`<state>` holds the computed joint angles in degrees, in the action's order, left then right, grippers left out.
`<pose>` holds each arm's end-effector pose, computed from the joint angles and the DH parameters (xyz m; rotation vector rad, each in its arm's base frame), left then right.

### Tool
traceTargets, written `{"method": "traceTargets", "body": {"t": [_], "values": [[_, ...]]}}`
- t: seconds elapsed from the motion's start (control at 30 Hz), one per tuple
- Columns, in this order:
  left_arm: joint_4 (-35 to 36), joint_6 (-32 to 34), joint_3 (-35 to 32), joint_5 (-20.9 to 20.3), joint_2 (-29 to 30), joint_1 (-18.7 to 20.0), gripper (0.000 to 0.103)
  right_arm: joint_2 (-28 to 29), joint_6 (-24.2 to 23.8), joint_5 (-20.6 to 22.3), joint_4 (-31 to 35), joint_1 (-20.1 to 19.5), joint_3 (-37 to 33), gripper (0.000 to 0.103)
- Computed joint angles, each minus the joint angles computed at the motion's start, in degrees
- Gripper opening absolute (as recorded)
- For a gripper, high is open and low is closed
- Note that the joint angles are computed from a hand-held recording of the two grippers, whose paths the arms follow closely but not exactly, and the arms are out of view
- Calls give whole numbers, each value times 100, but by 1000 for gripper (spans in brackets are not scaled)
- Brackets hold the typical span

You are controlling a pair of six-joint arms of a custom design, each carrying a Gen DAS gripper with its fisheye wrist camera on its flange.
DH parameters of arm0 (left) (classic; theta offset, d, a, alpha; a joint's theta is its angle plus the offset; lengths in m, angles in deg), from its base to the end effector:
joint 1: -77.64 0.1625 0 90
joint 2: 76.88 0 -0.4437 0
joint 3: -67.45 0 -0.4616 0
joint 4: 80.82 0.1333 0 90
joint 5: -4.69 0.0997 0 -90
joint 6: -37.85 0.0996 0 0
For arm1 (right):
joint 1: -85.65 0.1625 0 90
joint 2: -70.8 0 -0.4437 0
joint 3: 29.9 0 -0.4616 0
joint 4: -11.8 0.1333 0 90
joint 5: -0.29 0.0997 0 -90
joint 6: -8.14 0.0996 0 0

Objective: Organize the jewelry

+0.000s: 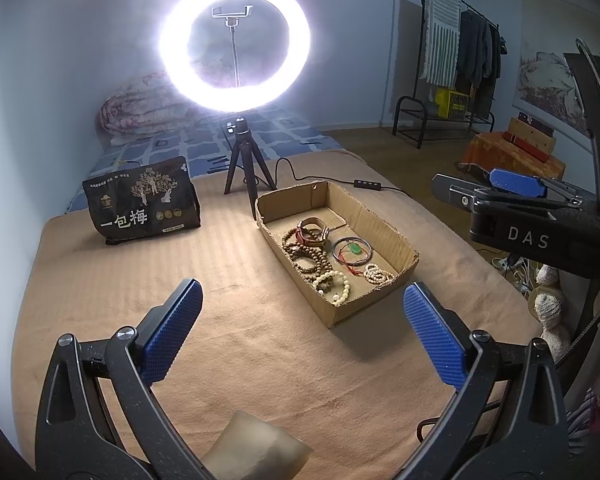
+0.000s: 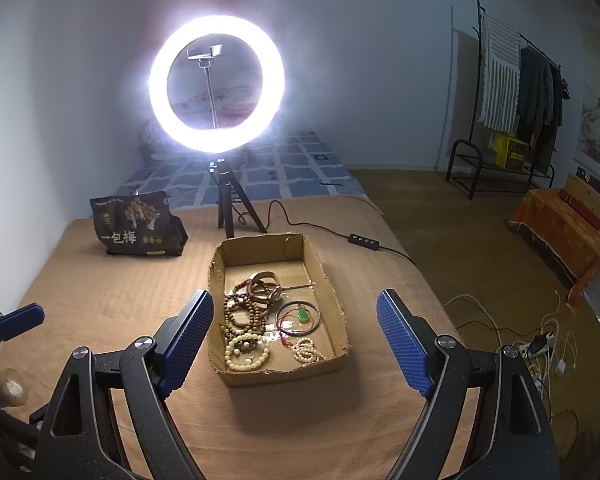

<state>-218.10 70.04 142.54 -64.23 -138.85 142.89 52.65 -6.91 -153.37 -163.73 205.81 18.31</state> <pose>-0.1783 -0.7907 0.4285 1.1244 2.3896 -0.7766 0.4973 -0.7682 0.1266 0.1572 -1.9850 1.1411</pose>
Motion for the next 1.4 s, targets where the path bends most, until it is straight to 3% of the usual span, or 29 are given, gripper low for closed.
{"method": "traceTargets", "body": {"t": [1.4], "values": [[-242, 127, 158, 42, -59, -58, 103, -115, 70, -52, -55, -17, 218, 84]]}}
